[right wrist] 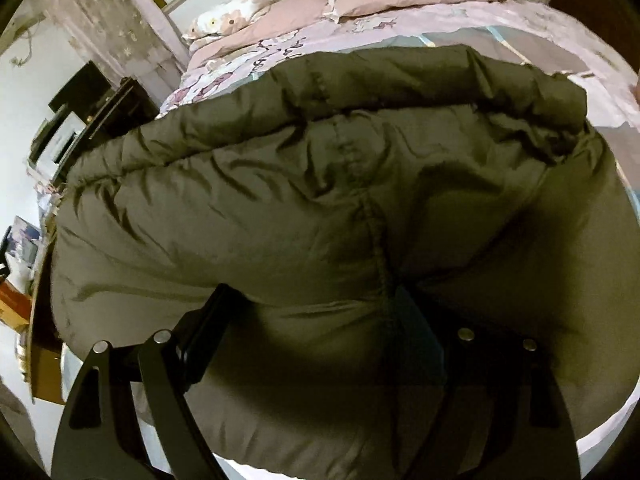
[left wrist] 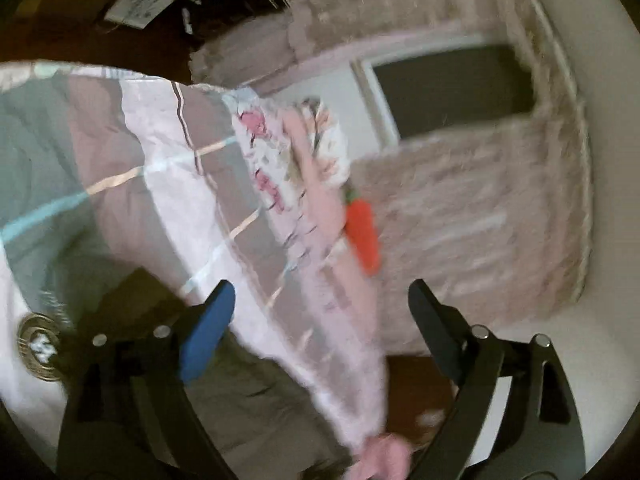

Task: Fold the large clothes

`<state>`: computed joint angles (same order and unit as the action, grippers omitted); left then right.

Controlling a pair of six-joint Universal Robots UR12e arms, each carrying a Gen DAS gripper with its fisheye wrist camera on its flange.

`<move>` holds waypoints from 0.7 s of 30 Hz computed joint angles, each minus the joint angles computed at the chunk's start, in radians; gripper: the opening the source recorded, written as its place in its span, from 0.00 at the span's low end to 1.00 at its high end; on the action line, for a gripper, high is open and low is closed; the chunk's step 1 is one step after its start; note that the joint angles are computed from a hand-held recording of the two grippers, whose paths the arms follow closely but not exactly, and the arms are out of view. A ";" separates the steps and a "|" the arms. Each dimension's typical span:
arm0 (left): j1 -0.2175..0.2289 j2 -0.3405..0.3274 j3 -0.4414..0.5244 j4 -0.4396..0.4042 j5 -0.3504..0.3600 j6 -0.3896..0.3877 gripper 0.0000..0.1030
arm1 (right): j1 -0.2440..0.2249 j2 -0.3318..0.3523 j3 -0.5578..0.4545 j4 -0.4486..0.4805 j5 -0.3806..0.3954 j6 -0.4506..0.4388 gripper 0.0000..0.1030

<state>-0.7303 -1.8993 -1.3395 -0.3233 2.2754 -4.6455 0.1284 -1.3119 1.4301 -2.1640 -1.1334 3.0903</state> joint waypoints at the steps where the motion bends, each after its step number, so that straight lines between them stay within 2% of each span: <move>1: 0.006 -0.011 0.027 -0.045 -0.069 0.036 0.86 | 0.002 0.001 0.001 -0.012 -0.009 0.014 0.81; 2: 0.015 -0.025 0.068 -0.123 -0.163 0.077 0.86 | 0.004 0.004 -0.001 -0.023 -0.020 0.023 0.81; 3: 0.018 -0.062 0.135 -0.228 -0.268 0.153 0.84 | 0.007 0.005 -0.001 -0.036 -0.033 0.032 0.81; 4: 0.014 -0.098 0.201 -0.331 -0.331 0.208 0.77 | 0.011 0.006 -0.001 -0.051 -0.049 0.041 0.80; 7: 0.005 -0.200 0.354 -0.542 -0.451 0.306 0.63 | 0.021 0.006 0.002 -0.099 -0.107 0.072 0.80; 8: 0.003 -0.223 0.387 -0.589 -0.463 0.319 0.62 | 0.025 0.007 0.003 -0.114 -0.133 0.079 0.80; 9: -0.001 -0.255 0.439 -0.678 -0.452 0.338 0.62 | 0.027 0.007 0.003 -0.124 -0.153 0.080 0.80; 11: -0.011 -0.310 0.545 -0.883 -0.350 0.355 0.61 | 0.035 0.009 0.004 -0.154 -0.209 0.071 0.80; 13: -0.012 -0.326 0.581 -1.010 -0.267 0.293 0.60 | 0.045 0.011 0.012 -0.207 -0.304 0.058 0.80; 14: -0.009 -0.320 0.576 -1.077 -0.223 0.215 0.60 | 0.049 0.015 0.014 -0.232 -0.379 0.060 0.80; 15: -0.005 -0.312 0.563 -1.104 -0.211 0.173 0.60 | 0.050 0.020 0.014 -0.241 -0.439 0.067 0.81; 18: 0.013 -0.274 0.503 -1.196 -0.204 0.050 0.60 | 0.028 0.028 0.017 -0.221 -0.505 0.108 0.81; 21: 0.027 -0.244 0.467 -1.307 -0.190 -0.066 0.60 | 0.014 0.033 0.015 -0.198 -0.607 0.161 0.81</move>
